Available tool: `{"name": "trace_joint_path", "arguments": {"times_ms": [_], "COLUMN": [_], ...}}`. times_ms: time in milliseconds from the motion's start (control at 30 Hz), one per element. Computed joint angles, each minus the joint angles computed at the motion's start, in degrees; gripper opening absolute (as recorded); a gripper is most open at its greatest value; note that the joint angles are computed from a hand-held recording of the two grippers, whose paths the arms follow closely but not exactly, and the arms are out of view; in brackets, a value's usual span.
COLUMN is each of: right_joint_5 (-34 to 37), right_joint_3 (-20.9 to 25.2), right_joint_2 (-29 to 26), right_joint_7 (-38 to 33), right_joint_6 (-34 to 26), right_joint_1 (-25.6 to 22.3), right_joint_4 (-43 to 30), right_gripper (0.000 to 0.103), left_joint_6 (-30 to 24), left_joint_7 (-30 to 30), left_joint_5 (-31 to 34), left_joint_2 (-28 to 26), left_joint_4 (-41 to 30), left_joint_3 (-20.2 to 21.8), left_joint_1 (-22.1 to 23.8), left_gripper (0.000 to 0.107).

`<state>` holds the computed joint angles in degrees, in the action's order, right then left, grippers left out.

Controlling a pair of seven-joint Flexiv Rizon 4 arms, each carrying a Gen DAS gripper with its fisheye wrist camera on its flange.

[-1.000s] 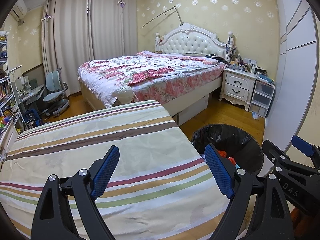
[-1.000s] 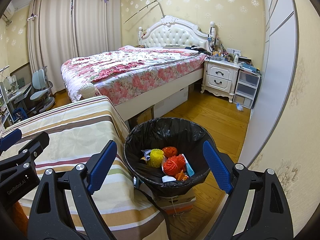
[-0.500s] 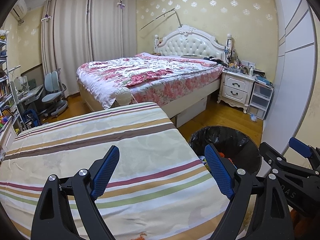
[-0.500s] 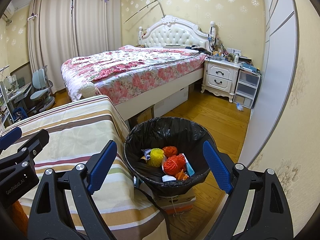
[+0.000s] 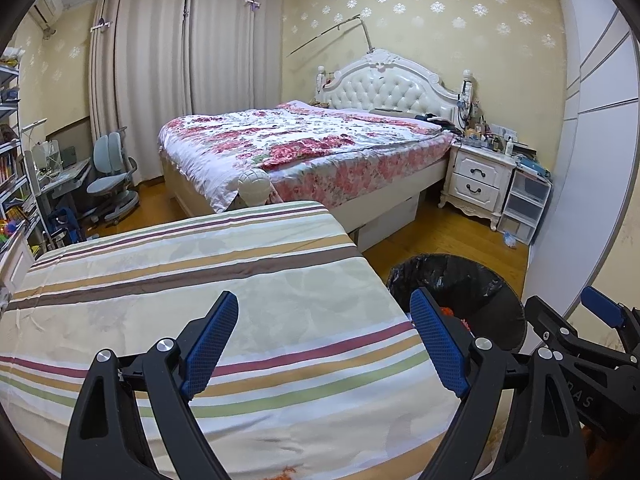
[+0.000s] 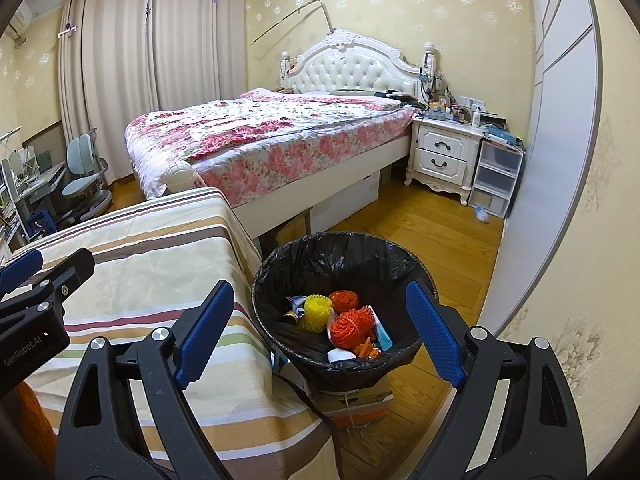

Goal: Collect trash

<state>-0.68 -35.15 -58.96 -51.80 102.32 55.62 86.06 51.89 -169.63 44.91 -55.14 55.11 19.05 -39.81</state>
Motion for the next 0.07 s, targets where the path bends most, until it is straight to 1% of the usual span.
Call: {"name": "trace_joint_path", "arguments": {"times_ms": [67], "right_joint_5": [-0.3], "right_joint_3": [0.2], "right_joint_2": [-0.2], "right_joint_7": [0.0], "right_joint_6": [-0.5], "right_joint_1": [-0.2], "right_joint_4": [-0.7], "right_gripper": [0.086], "left_joint_6": [0.0], "left_joint_7": [-0.3], "left_joint_5": [0.2], "left_joint_2": [0.3], "left_joint_4": [0.5], "left_joint_3": [0.2], "left_joint_1": [0.0], "left_gripper": [0.085]}}
